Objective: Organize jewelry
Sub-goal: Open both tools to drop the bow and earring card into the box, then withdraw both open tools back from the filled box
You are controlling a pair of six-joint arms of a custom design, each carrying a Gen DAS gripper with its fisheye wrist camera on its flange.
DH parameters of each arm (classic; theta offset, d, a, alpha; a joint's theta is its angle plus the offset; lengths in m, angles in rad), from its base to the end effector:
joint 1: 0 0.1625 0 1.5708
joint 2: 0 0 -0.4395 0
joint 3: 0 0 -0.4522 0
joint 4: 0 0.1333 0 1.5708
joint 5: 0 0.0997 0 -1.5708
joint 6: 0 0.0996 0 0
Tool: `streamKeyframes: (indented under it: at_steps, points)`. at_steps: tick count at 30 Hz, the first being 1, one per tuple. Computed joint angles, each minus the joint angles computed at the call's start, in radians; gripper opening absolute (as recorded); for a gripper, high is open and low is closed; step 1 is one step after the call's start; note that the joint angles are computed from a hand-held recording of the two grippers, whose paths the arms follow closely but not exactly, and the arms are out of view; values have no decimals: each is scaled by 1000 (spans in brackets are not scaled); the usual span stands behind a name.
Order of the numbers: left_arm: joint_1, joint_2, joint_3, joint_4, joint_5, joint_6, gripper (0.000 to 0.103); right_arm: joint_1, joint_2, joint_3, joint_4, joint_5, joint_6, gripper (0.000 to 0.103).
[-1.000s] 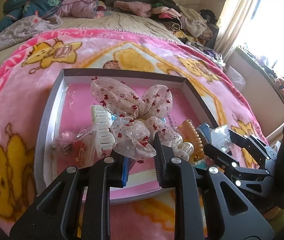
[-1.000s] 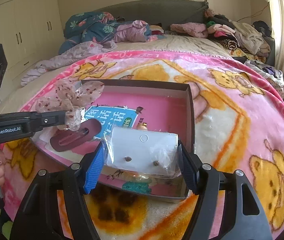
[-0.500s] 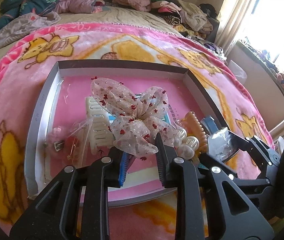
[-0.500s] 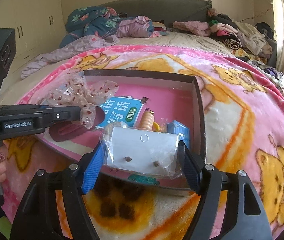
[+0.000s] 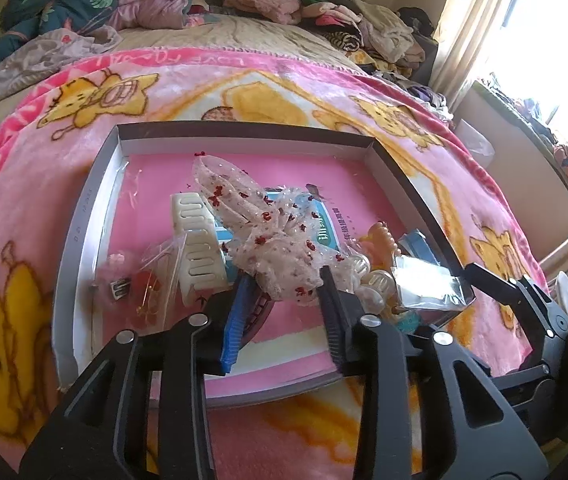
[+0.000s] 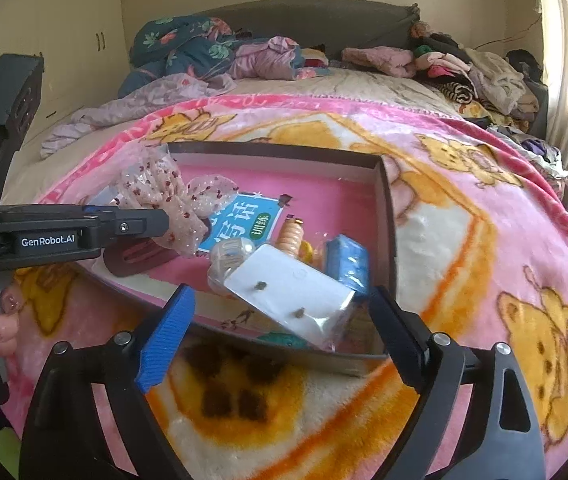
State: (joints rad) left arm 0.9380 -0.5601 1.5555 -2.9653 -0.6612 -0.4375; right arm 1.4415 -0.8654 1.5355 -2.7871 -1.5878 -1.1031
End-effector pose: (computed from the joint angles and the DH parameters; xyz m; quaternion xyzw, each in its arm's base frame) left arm -0.2632 -0.7172 -0.0010 -0.0008 0.8848 -0.3728 0.2796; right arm 0.0304 -0.7868 0.1830 0.4485 -0.8521 0.2154 0.1626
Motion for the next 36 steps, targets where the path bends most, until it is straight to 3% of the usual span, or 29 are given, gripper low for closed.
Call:
streamKeyframes:
  at_steps: [17, 27, 36]
  points:
    - [-75, -57, 93, -58, 65, -18, 59, -18, -102, 108, -34, 20, -2, 92]
    - [-135, -113, 224, -93, 120, -113, 91, -30, -171, 189, -68, 42, 0, 96]
    - [-183, -152, 335, -42, 165, -251, 92, -43, -220, 252, -78, 52, -2, 97]
